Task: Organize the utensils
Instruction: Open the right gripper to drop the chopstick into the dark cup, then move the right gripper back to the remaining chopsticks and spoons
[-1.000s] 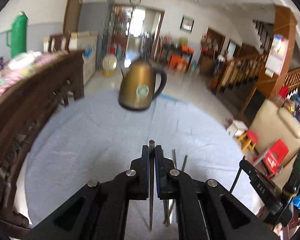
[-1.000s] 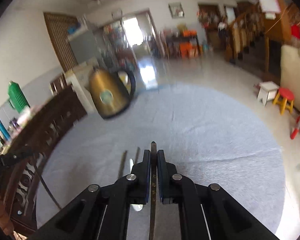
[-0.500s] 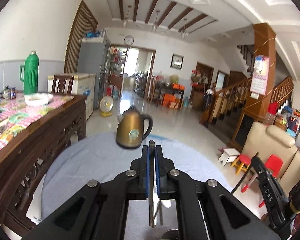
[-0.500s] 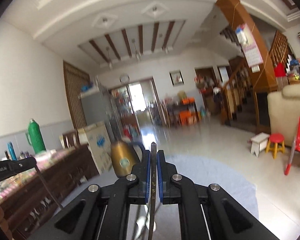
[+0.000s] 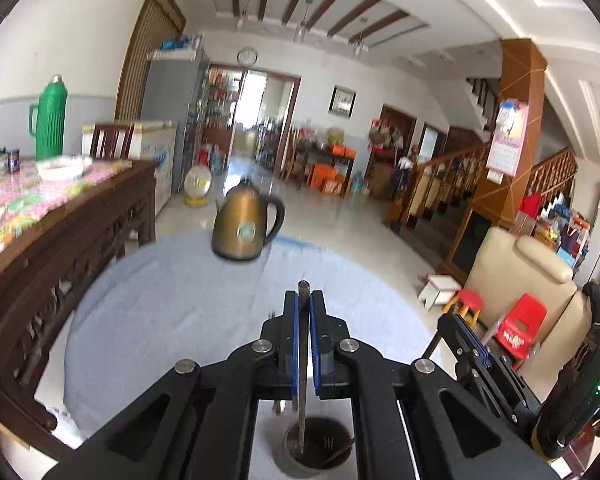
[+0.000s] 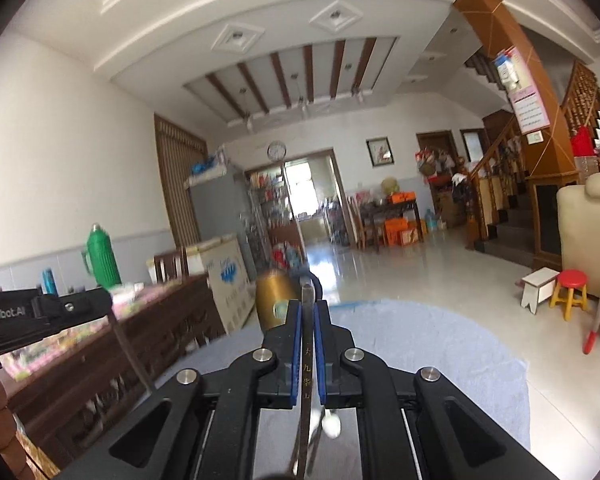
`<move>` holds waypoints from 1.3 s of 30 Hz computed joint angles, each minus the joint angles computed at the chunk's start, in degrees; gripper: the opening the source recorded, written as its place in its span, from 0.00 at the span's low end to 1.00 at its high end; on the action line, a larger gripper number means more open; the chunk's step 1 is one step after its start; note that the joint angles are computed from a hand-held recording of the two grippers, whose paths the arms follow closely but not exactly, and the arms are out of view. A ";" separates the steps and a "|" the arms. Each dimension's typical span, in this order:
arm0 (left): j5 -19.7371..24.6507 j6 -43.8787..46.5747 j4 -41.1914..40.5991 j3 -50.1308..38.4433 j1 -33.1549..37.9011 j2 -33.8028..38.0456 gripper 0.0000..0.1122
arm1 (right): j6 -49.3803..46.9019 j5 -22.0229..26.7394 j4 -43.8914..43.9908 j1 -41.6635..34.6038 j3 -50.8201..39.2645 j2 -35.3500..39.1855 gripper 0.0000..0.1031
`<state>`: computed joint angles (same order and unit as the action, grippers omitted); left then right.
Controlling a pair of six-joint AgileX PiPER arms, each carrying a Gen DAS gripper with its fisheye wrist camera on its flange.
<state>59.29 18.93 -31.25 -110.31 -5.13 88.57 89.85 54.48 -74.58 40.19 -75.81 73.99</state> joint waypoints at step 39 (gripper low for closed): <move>-4.87 -16.58 29.17 1.59 2.79 14.15 0.54 | -19.98 -30.36 48.22 -38.13 16.30 -4.32 0.54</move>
<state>54.41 2.36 -2.07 -108.73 -2.34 102.72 69.87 24.12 -26.36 2.06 -59.51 69.67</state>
